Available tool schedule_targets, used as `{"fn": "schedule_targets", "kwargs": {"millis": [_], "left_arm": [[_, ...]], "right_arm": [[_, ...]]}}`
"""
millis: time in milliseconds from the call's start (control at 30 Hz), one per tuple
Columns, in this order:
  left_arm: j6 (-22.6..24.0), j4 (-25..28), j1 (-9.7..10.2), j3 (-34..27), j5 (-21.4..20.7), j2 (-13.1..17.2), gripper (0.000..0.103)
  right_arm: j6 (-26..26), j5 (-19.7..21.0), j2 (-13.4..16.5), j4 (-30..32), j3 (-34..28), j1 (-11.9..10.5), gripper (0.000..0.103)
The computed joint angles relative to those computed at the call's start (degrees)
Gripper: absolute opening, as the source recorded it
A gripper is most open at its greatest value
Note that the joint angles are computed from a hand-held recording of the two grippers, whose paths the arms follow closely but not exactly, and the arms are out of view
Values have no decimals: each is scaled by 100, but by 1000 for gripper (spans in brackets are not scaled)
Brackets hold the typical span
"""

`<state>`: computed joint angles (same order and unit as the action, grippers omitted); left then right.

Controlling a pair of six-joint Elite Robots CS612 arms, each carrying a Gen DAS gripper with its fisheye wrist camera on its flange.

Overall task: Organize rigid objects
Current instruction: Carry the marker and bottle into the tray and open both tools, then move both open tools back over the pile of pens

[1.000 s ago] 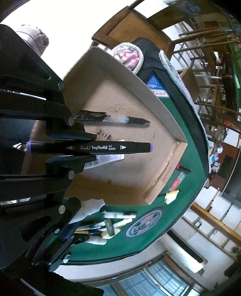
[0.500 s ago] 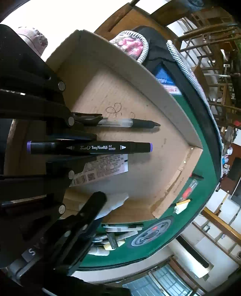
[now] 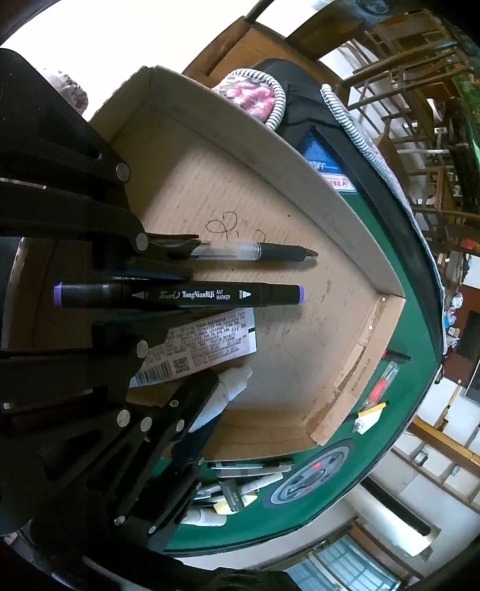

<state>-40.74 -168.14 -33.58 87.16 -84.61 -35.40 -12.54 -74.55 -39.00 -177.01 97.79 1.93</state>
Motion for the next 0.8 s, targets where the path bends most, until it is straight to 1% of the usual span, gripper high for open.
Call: {"fn": "schedule_targets", "kwargs": {"millis": [133, 167, 233, 300, 333, 367, 400, 433, 500, 667, 800], "left_arm": [[62, 35, -43, 29, 159, -17, 14], [101, 40, -56, 38, 209, -21, 16], [72, 29, -65, 79, 256, -50, 18], [7, -117, -78, 170, 253, -100, 24], [4, -216, -87, 217, 251, -121, 27], [27, -339, -105, 266, 267, -147, 33], [56, -443, -130, 307, 313, -169, 35], [81, -540, -164, 350, 381, -195, 35], [123, -696, -231, 426, 431, -254, 35], [207, -1118, -367, 531, 162, -329, 35], [283, -1169, -516, 542, 76, -361, 35]], "right_arm": [[-2, 84, 0, 20, -2, -20, 27], [-39, 156, -6, 36, 1, -38, 29], [-27, 262, -11, -57, 24, -72, 39], [44, 471, -43, -243, 111, -149, 42], [70, 645, -84, -327, 187, -211, 42], [97, 772, -109, -430, 249, -257, 43], [103, 905, -140, -557, 327, -309, 43], [85, 1082, -182, -742, 446, -382, 43], [87, 1278, -238, -1004, 624, -478, 43], [156, 1782, -411, -1496, 1118, -783, 43], [248, 1928, -516, -1762, 1446, -1024, 43]]}}
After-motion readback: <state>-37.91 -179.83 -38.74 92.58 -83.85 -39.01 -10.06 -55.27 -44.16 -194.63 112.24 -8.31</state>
